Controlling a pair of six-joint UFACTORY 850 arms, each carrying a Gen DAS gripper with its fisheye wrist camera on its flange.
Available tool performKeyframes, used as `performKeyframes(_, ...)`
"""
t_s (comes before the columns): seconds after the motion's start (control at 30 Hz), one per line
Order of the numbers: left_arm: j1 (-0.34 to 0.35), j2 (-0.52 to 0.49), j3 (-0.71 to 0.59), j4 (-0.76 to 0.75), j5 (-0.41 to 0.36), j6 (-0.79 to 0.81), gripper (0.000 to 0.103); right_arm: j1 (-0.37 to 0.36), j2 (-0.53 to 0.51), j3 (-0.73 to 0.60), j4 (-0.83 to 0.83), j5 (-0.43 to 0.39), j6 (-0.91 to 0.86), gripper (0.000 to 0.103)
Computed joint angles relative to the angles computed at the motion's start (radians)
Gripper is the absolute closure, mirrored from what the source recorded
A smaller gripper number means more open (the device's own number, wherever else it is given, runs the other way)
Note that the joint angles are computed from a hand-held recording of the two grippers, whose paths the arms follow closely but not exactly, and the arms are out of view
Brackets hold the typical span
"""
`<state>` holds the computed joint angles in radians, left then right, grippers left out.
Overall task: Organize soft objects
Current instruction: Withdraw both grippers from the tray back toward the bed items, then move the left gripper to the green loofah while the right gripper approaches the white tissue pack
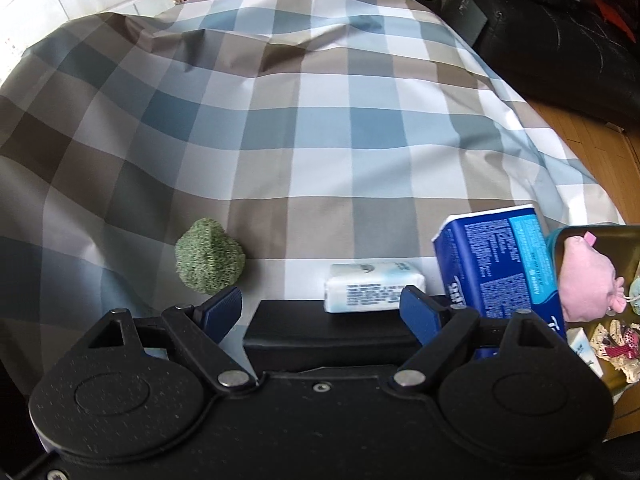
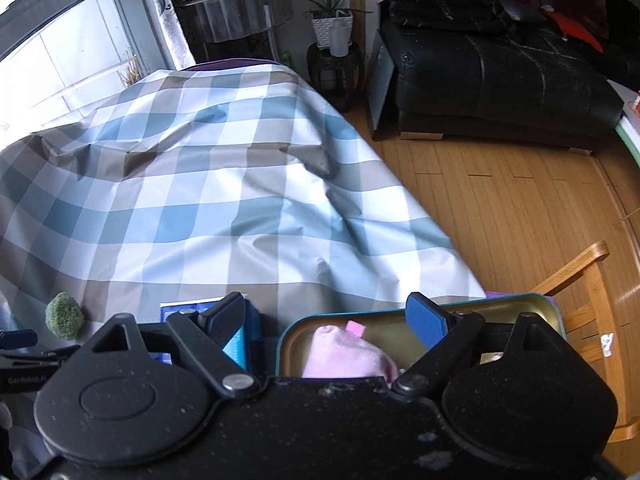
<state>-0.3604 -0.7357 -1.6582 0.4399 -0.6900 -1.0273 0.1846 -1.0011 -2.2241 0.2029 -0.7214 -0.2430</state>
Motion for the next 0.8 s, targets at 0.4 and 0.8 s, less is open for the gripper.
performKeyframes(0.4,0.088,0.001,0.040,-0.049,-0.018,0.050,0.021,0.053,-0.019,-0.005,0.021,-0.021,-0.039,0.014)
performKeyframes(0.8,0.149,0.032,0.123,-0.232,0.071,0.096,0.021,0.110,0.121,0.250,0.216,-0.028,-0.387,0.013)
